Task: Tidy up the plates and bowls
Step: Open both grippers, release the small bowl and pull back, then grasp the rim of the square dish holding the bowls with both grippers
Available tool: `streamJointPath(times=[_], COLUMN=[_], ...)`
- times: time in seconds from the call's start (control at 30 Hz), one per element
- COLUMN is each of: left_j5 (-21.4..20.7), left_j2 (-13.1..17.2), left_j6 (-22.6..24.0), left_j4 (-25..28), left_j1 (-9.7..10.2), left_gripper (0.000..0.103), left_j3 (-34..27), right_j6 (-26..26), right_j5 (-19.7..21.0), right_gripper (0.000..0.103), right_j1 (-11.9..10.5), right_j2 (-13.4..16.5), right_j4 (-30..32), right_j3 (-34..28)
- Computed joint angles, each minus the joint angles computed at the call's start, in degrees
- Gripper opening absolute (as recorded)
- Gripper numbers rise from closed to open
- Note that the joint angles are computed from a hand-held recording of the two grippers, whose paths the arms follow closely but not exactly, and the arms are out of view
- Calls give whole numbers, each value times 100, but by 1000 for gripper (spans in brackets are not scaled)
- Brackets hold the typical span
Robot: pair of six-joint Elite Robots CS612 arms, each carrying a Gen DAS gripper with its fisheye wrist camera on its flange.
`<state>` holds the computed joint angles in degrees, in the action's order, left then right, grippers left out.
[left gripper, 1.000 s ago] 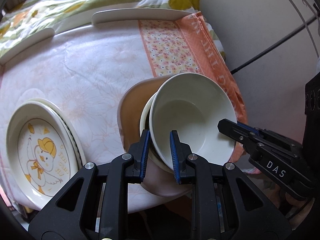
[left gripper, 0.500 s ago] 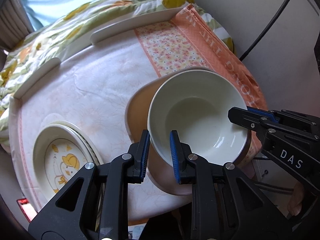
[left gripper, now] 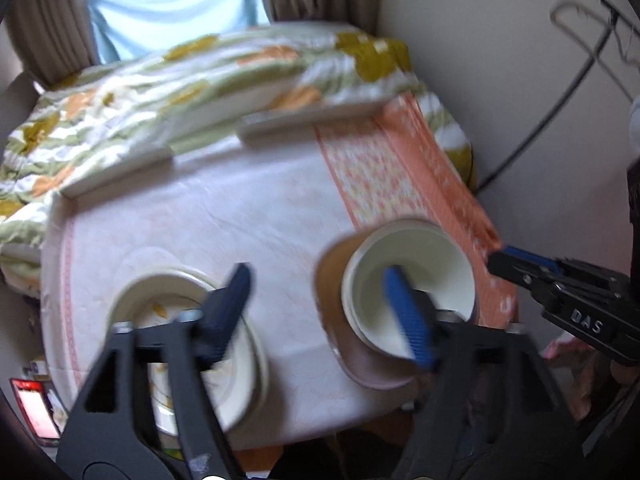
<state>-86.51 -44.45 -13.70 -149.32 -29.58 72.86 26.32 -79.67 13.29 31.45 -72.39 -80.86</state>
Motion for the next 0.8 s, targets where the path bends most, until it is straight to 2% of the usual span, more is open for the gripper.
streamJointPath(times=[0.03,0.07,0.1,0.13,0.17,0.23,0.33,0.4,0.43,0.53,0.7,0.73,0.8], left_j5=[127,216,237,157,-16,-453,-421,-564,-739,-1124,-683,-700,-841], left_j2=[-57,-117,-169,-210,-232,-259,-295,-305,-289,-190,-50,-19,60], left_j6=[-34,-41,-36,-16,3,56,113,255,330,699,1651,1756,1843], left_j4=[-235,-479,-703,-953,-1181,-1675,-1862,-1379,-961,-189,890,1029,1258], left_j1=[15,34,57,93,142,246,270,282,297,313,150,136,139], left_gripper=[95,100,101,103,103,103,103,103,103,103,102,102,100], left_j3=[62,127,186,246,289,421,585,581,525,427,256,214,107], right_j6=[-93,-175,-256,-326,-393,-625,-1109,-1444,-1599,-1877,-2290,-2411,-2550], right_j5=[-130,-235,-301,-337,-387,-528,-682,-662,-716,-875,-1414,-1456,-1258], right_gripper=[30,56,71,97,103,103,103,103,103,103,103,103,103], right_j1=[9,15,14,6,4,14,28,19,23,17,95,108,87], right_j2=[-20,-27,-7,3,26,59,78,-43,-119,-169,-201,-209,-217], right_j4=[-58,-139,-230,-328,-425,-614,-613,-119,239,600,1058,1137,1277], right_j3=[-43,-93,-185,-250,-323,-427,-518,-423,-342,-230,11,80,191])
